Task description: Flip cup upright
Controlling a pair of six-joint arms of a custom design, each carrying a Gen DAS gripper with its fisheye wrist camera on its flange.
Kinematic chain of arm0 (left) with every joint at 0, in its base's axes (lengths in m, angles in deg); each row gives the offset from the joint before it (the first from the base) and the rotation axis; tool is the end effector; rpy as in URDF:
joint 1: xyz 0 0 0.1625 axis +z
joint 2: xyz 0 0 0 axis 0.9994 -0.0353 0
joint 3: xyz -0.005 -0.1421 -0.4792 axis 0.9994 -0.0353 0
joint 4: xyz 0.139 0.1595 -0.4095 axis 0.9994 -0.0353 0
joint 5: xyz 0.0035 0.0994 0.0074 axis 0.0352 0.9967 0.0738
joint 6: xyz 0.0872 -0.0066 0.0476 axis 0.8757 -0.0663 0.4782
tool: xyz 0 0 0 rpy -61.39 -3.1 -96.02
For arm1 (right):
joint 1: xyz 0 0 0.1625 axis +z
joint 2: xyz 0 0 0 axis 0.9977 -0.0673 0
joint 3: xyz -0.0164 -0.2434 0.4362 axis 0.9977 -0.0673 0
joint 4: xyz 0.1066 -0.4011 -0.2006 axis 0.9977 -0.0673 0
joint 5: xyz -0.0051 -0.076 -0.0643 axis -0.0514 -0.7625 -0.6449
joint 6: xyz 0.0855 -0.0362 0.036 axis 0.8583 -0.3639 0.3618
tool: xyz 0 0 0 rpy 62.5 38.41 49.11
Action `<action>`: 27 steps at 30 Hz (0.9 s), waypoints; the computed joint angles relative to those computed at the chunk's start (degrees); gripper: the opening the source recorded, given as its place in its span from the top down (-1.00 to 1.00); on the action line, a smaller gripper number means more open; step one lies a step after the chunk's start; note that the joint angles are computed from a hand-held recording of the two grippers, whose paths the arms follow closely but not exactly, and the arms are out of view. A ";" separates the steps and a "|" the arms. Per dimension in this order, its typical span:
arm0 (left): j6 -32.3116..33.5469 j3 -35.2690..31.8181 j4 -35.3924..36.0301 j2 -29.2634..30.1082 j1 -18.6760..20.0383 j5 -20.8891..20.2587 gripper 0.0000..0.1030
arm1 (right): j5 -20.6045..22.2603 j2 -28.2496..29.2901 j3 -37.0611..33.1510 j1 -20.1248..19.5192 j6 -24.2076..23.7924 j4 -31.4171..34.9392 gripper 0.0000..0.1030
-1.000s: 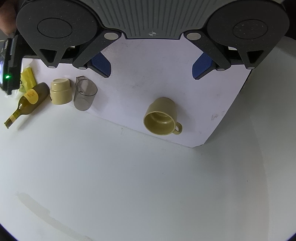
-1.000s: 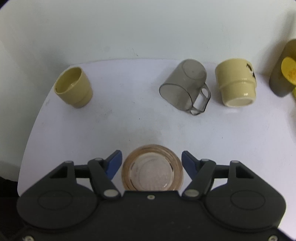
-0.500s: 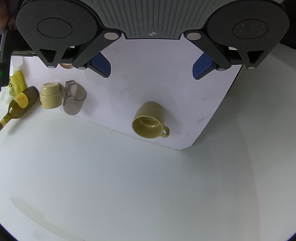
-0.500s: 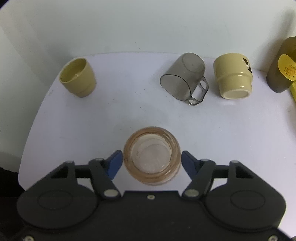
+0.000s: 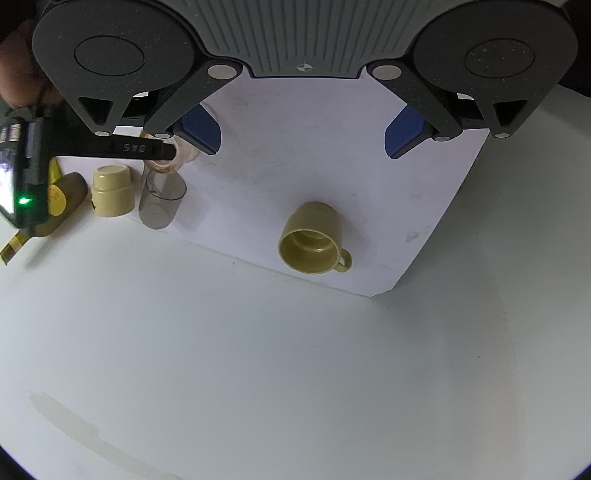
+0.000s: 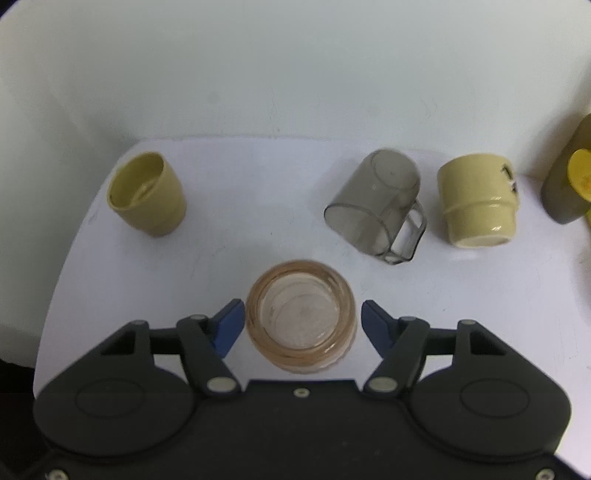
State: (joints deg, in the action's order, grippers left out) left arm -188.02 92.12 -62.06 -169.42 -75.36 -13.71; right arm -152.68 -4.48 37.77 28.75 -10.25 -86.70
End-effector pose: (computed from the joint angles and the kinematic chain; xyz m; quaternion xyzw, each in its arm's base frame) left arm -0.2816 -0.2750 0.2914 -0.0624 0.8573 -0.3845 0.3367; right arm 0.2986 -0.4605 0.1759 0.2183 -0.9240 0.1574 0.2717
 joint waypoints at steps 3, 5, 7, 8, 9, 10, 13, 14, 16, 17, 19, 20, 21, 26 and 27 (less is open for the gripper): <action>0.29 -0.70 -0.13 0.30 0.24 -0.01 -1.00 | -0.22 -2.87 -0.08 0.72 2.53 3.47 -0.46; 1.03 -1.50 -0.48 0.42 0.91 -0.45 -1.00 | -1.26 -4.66 0.14 1.66 2.80 4.38 -0.61; 1.50 -3.71 0.50 1.61 2.32 -2.31 -1.00 | -2.52 -6.33 0.41 2.97 3.07 4.63 -0.68; 1.74 -4.16 0.51 1.90 2.77 -2.62 -1.00 | -2.49 -6.59 0.42 3.01 2.99 4.81 -0.70; 2.08 -5.58 0.88 2.72 3.70 -4.16 -1.00 | -3.03 -7.93 0.13 4.03 3.83 6.71 -0.88; 2.74 -6.44 0.62 3.24 4.13 -4.97 -1.00 | -3.91 -8.44 -0.01 4.85 4.15 7.51 -1.00; 5.35 -6.99 0.01 4.70 3.83 -4.57 -1.00 | -5.45 -9.94 0.15 7.17 4.01 9.03 -1.00; 5.92 -7.25 0.08 5.52 3.80 -4.71 -1.00 | -5.42 -10.49 0.28 7.75 4.62 9.71 -1.00; 7.20 -7.43 -0.39 6.67 3.58 -5.01 -1.00 | -5.75 -11.22 -0.02 8.89 7.87 12.91 -1.00; 7.90 -7.30 -1.03 6.92 3.54 -5.23 -1.00 | -5.70 -11.54 -0.27 9.33 9.48 14.96 -1.00; 8.17 -7.15 -0.95 7.52 3.12 -5.70 -1.00 | -5.11 -12.04 -0.37 9.78 10.31 17.04 -1.00; 7.94 -6.96 -0.68 7.64 2.81 -5.72 -1.00 | -5.05 -12.14 -0.30 9.94 9.93 17.11 -1.00; 7.93 -6.89 -0.53 7.84 2.67 -5.80 -1.00 | -5.43 -12.11 -0.31 10.09 10.10 17.39 -1.00; 7.57 -6.16 0.17 7.33 2.19 -5.62 -1.00 | -5.88 -12.17 -0.18 10.27 12.24 17.89 -1.00; 7.09 -6.22 0.74 7.35 2.05 -5.45 -1.00 | -5.91 -12.14 -0.12 10.34 12.32 17.86 -1.00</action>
State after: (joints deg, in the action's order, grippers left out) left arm -180.94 85.90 -61.33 -162.07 -73.31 -19.17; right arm -158.59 -16.62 37.64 39.09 2.07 -68.84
